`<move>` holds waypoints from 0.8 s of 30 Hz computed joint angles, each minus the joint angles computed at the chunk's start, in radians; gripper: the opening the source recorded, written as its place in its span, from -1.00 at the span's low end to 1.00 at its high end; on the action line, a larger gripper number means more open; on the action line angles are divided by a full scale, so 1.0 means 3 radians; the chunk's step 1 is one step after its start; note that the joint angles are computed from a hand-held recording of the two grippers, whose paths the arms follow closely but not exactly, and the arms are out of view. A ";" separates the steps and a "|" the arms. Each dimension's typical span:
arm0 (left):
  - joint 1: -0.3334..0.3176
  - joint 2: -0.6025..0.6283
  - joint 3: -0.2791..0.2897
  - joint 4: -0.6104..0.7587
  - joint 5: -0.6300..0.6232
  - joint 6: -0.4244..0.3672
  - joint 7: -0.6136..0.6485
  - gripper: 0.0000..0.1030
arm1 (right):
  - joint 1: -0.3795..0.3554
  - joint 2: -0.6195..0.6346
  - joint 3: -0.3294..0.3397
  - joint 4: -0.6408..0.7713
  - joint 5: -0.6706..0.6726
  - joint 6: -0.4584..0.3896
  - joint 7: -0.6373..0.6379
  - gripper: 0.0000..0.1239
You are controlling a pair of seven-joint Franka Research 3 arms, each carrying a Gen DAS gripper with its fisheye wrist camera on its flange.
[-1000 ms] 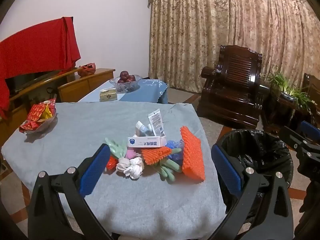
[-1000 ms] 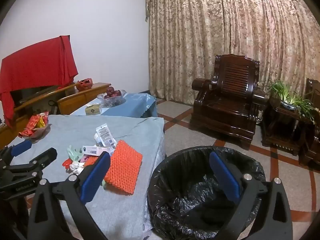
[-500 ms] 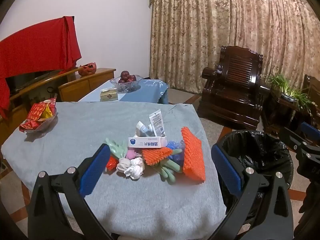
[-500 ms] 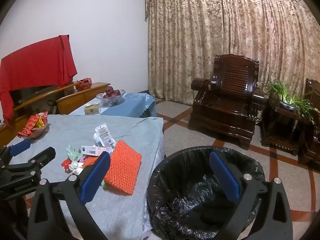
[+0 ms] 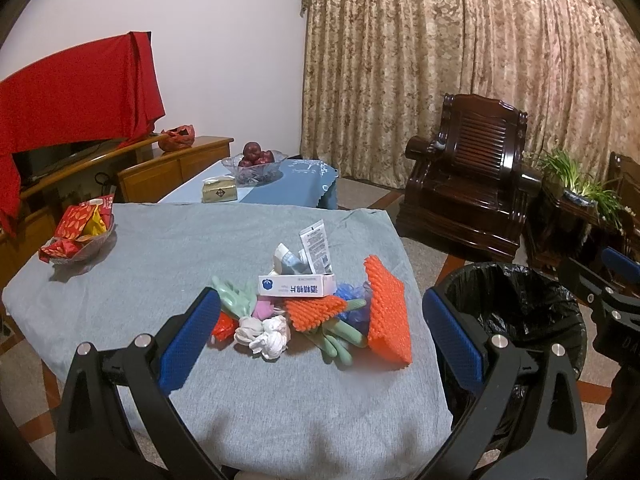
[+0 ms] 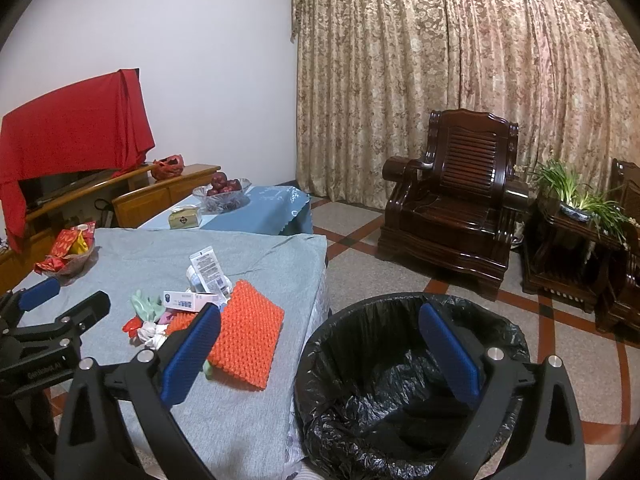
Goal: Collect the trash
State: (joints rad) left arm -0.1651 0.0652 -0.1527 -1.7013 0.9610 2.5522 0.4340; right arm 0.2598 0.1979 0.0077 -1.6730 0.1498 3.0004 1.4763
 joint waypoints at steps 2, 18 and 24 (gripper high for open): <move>0.0003 0.0004 0.0004 0.0005 -0.0007 0.0005 0.0009 0.90 | 0.0013 0.0007 -0.0009 0.0000 -0.0016 0.0005 0.0021 0.57; 0.0010 -0.0007 0.0005 -0.0012 0.0002 0.0023 -0.0002 0.90 | 0.0012 -0.0001 -0.0011 0.0002 -0.0030 -0.0005 0.0025 0.57; 0.0012 -0.0037 -0.0005 -0.0034 -0.0004 0.0006 -0.0011 0.90 | 0.0021 0.0016 -0.0016 -0.0003 -0.0038 0.0013 0.0035 0.57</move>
State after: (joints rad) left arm -0.1614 0.0540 -0.1541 -1.7114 0.9597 2.5541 0.4307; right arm 0.2662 0.2028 0.0029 -1.6740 0.1383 3.0044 1.4868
